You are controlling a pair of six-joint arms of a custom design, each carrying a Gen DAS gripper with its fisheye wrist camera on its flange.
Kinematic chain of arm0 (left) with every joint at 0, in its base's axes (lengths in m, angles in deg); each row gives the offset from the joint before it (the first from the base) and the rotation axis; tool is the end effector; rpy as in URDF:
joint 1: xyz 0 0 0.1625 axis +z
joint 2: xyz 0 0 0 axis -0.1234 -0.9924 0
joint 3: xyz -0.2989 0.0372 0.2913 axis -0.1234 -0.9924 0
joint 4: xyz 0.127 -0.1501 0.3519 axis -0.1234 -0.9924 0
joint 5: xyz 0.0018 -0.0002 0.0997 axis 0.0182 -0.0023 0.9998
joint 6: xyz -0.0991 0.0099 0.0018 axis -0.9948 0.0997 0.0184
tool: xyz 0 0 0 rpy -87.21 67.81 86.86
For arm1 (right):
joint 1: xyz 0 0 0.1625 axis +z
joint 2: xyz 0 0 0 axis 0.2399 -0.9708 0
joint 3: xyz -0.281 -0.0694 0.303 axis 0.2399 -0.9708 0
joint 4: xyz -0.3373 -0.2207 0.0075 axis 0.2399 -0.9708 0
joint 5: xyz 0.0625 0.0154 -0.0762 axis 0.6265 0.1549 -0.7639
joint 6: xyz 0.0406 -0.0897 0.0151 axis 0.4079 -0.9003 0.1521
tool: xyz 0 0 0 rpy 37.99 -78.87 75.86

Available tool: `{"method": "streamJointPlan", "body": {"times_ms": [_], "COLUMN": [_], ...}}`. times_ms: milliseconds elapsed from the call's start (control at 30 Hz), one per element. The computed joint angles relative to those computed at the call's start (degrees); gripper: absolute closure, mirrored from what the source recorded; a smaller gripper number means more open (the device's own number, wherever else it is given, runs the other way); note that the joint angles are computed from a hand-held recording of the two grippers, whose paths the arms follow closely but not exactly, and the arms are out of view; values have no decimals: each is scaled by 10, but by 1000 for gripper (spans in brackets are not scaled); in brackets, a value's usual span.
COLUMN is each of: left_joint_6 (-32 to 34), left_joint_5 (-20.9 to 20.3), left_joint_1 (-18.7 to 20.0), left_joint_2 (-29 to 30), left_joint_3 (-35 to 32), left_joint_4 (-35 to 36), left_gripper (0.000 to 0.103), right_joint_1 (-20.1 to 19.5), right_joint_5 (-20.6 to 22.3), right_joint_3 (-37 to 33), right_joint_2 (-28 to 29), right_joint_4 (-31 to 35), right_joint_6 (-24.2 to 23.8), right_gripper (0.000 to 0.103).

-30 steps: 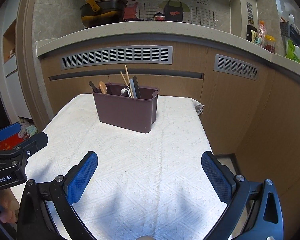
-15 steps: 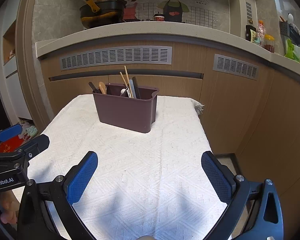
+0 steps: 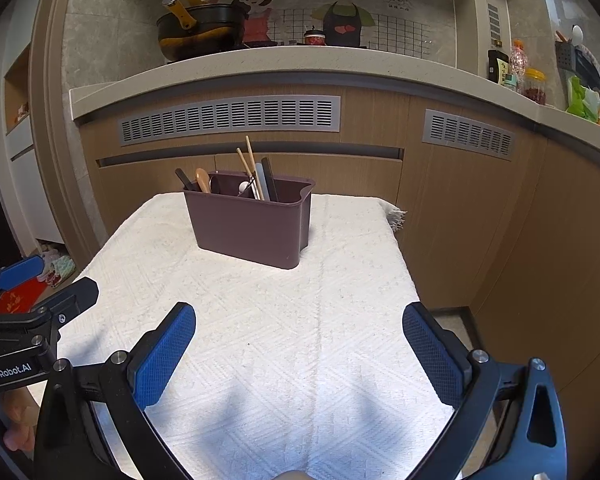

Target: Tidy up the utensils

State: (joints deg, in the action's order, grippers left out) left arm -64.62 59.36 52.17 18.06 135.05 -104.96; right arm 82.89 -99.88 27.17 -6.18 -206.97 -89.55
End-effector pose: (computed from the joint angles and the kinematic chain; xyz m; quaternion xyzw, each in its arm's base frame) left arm -0.3885 -0.7013 0.1298 0.1589 0.8086 -0.4623 0.3274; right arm 0.1808 -0.7284 0.3968 0.2980 -0.8179 0.3714 0.3228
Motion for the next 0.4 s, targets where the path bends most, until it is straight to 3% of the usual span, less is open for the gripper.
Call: {"method": "streamJointPlan", "body": {"times_ms": [400], "left_joint_6": [5], "left_joint_5": [3], "left_joint_1": [1], "left_joint_2": [2], "left_joint_3": [1], "left_joint_4": [-3], "left_gripper": [2], "right_joint_1": [-1], "right_joint_5": [-1], "right_joint_3": [-6], "right_joint_2": [2], "right_joint_4": [6], "right_joint_6": [3], "right_gripper": [0]}}
